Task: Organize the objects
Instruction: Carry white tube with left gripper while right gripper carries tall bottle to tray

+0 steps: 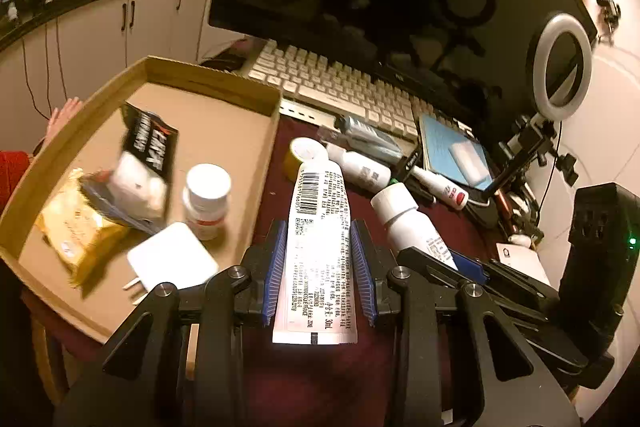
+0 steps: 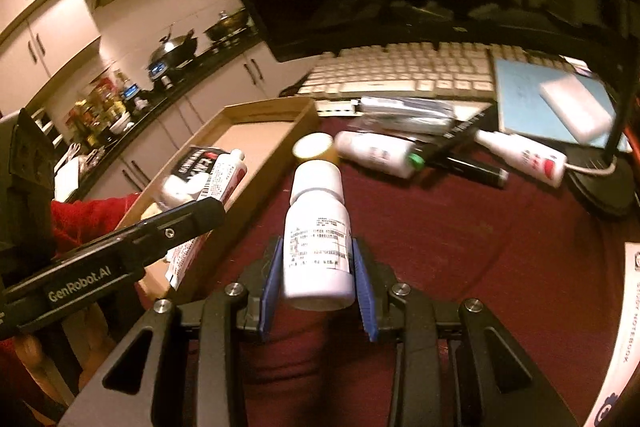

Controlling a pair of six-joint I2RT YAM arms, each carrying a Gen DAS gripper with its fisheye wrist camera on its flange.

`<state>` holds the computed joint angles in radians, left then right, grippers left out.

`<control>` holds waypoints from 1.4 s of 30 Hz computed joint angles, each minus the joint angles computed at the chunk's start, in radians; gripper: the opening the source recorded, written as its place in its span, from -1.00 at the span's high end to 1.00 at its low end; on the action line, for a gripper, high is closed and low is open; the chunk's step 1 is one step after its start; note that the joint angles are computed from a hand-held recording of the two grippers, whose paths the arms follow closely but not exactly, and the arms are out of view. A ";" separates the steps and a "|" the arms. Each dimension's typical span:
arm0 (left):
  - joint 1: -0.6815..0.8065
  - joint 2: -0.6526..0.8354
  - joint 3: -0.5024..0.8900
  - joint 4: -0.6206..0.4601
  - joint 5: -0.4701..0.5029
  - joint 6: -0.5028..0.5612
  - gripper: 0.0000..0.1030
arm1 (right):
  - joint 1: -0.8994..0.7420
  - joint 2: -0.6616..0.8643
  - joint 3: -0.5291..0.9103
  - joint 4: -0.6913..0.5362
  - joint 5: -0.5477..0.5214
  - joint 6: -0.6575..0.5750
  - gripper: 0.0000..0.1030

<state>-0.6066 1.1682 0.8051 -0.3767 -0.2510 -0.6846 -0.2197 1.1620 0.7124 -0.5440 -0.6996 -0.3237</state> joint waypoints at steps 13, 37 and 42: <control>0.154 -0.193 -0.047 -0.092 -0.006 0.009 0.38 | 0.179 0.013 0.036 0.055 0.050 0.101 0.34; 0.671 0.097 0.080 -0.042 0.270 0.249 0.38 | 0.461 0.386 0.294 0.219 0.186 0.288 0.34; 0.681 0.167 0.092 -0.039 0.276 0.260 0.38 | 0.479 0.445 0.327 0.220 0.204 0.290 0.34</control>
<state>0.0749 1.3348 0.8968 -0.4157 0.0250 -0.4242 0.2593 1.6069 1.0398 -0.3242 -0.4958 -0.0337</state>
